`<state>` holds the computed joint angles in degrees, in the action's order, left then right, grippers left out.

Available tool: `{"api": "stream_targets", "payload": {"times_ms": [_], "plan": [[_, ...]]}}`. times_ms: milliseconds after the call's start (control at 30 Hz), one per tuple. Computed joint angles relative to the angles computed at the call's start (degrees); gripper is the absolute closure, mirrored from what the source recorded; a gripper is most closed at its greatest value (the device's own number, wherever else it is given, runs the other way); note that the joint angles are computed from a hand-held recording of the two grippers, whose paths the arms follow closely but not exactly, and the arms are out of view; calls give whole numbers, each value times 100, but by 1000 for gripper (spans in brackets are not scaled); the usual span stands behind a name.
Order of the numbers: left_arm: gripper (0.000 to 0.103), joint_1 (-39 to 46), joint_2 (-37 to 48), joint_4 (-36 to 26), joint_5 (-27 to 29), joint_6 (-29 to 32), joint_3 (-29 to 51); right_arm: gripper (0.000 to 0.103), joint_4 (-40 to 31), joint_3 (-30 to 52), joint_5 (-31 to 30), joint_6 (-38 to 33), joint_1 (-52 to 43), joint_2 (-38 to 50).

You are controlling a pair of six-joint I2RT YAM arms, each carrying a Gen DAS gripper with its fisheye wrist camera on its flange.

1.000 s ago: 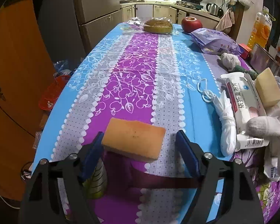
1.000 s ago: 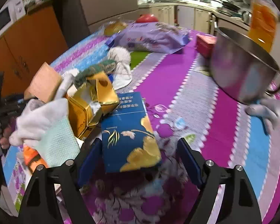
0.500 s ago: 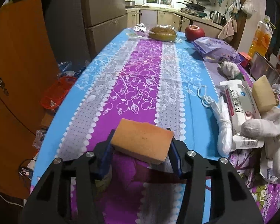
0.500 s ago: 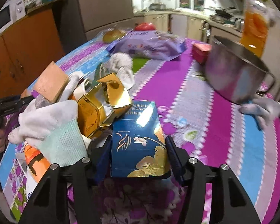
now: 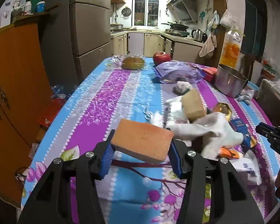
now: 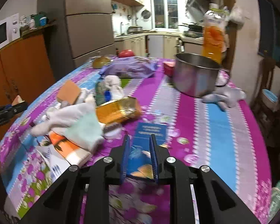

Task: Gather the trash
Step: 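Lift the sponge and blue box and carry both toward the green bin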

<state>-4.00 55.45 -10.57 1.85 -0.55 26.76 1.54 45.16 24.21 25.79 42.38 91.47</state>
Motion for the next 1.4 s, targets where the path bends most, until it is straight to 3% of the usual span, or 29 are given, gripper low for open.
{"api": "stream_targets", "payload": {"times_ms": [33, 100, 133, 233, 333, 467, 533, 700, 900, 1100, 1267, 1400], "plan": [[53, 2, 6, -23, 35, -26, -7, 67, -106, -42, -52, -27, -36, -49], [53, 64, 47, -71, 210, -78, -4, 17, -209, 3, -516, -154, -305, 25], [53, 32, 78, -73, 216, -135, -9, 14, -170, 8, -785, -49, -524, 82], [52, -103, 142, -1, 203, -262, -70, 14, -359, 358, -1143, 393, -792, 506], [52, -276, 168, 80, 137, -386, -159, 15, -570, 864, -1083, 486, -635, 1063], [52, -475, 278, 191, -29, -489, -207, 31, -1100, 1552, -456, 538, -330, 1696], [52, -542, 278, 229, -77, -505, -252, 45, -1180, 1604, -339, 576, -267, 1687], [51, -823, 232, 305, -301, -632, -389, 46, -743, 1133, -36, 768, -83, 1450], [51, -1520, -394, 190, -988, -1014, -580, 46, -306, 214, 1502, 1092, 752, 278], [51, -3011, -1516, -432, -2509, -1701, -659, 46, -550, -69, 3602, 1557, 2342, -286], [51, -4751, -2105, -1203, -4136, -2476, -522, 46, -2003, 348, 4946, 3005, 3501, -111], [51, -5492, -2305, -1674, -4798, -2920, -371, 46, -4825, 1274, 5549, 5520, 4152, 489]]}}
